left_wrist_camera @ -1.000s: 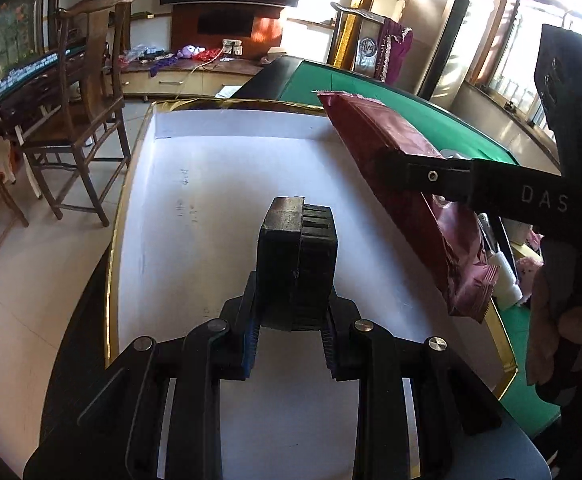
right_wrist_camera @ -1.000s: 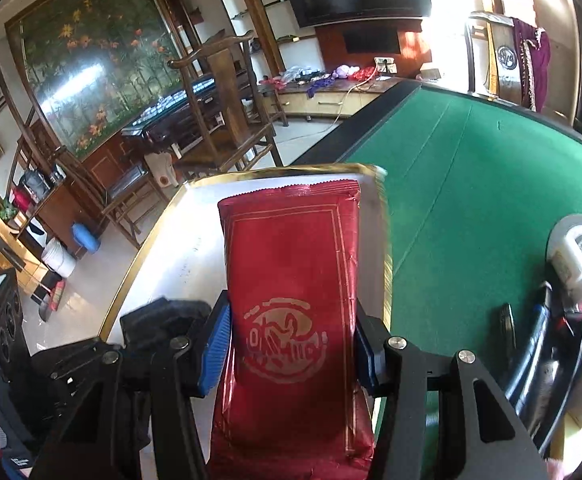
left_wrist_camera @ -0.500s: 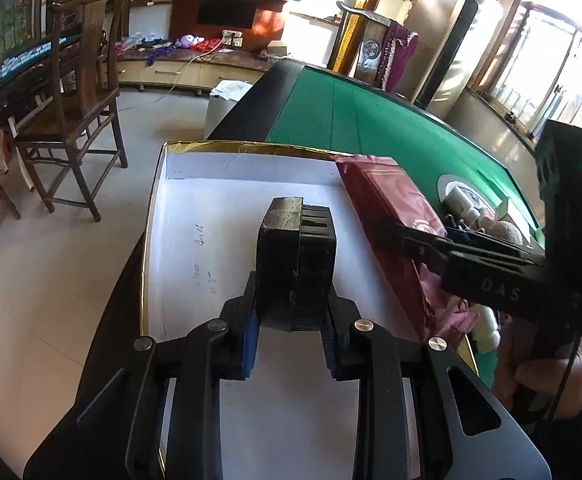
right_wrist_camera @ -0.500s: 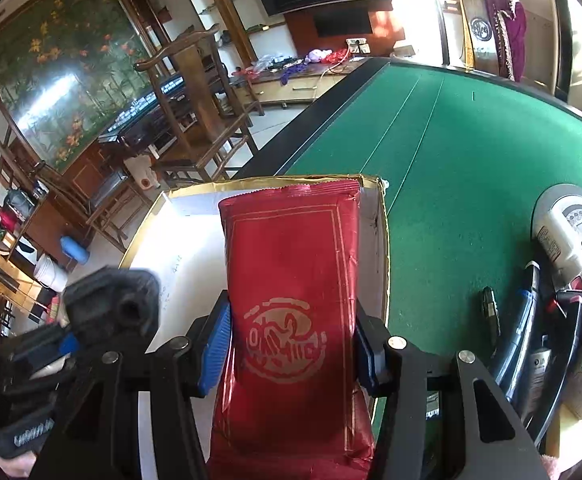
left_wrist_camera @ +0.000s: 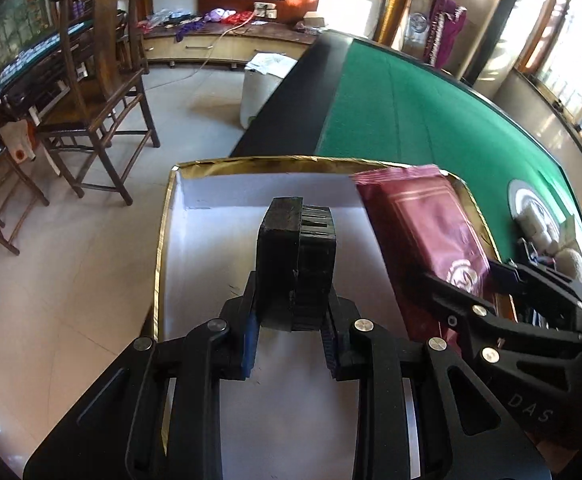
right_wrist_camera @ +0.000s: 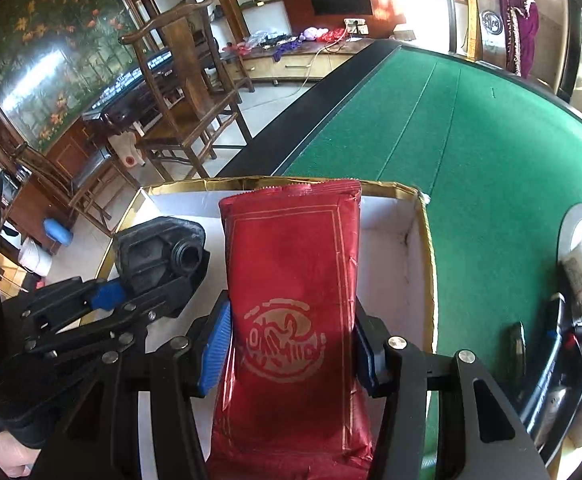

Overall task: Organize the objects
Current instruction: 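Carry the black case and red packet over the white tray with both tools, then release the black case and red packet into the tray with both tools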

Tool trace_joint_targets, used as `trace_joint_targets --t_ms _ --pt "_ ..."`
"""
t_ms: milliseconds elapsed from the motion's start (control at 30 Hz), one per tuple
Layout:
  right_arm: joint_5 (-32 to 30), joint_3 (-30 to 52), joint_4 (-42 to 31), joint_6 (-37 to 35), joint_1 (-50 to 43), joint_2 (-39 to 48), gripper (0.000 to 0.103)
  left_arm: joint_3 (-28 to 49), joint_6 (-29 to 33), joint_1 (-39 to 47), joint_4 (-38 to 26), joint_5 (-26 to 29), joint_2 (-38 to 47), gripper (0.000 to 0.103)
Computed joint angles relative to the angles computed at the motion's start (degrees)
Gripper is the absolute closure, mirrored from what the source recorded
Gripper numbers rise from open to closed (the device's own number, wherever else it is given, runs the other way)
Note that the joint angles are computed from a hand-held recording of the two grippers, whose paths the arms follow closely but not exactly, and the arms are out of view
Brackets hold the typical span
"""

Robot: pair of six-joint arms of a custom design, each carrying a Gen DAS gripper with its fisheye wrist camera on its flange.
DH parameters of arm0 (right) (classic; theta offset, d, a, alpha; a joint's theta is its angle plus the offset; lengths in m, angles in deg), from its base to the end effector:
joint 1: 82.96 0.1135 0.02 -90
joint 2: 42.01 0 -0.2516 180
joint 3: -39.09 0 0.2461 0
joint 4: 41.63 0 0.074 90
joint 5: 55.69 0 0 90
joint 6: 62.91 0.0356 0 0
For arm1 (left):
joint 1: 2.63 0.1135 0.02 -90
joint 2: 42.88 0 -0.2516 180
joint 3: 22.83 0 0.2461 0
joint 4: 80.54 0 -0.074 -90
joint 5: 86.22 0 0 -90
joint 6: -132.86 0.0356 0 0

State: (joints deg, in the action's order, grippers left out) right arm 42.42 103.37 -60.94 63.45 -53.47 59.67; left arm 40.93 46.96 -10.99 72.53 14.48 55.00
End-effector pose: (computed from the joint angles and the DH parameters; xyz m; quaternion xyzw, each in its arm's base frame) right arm 0.2866 0.1563 0.1191 0.0775 0.9528 0.0984 0.2767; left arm 0.3067 -0.0518 0.1293 0.1278 0.9558 -0.0995 0.2453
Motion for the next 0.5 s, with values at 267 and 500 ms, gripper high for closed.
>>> trace_joint_targets --t_ms 267,500 --pt "-3.0 4.9 -1.6 0.2 -1.7 5.1 0.05 3.7 3.7 1.2 -1.9 0.5 3.3 0.077" --pt "-4.1 9.4 -3.3 -1.5 -3.5 7.9 0.05 9.2 2.5 2.0 -3.2 1.0 7.7 0.077"
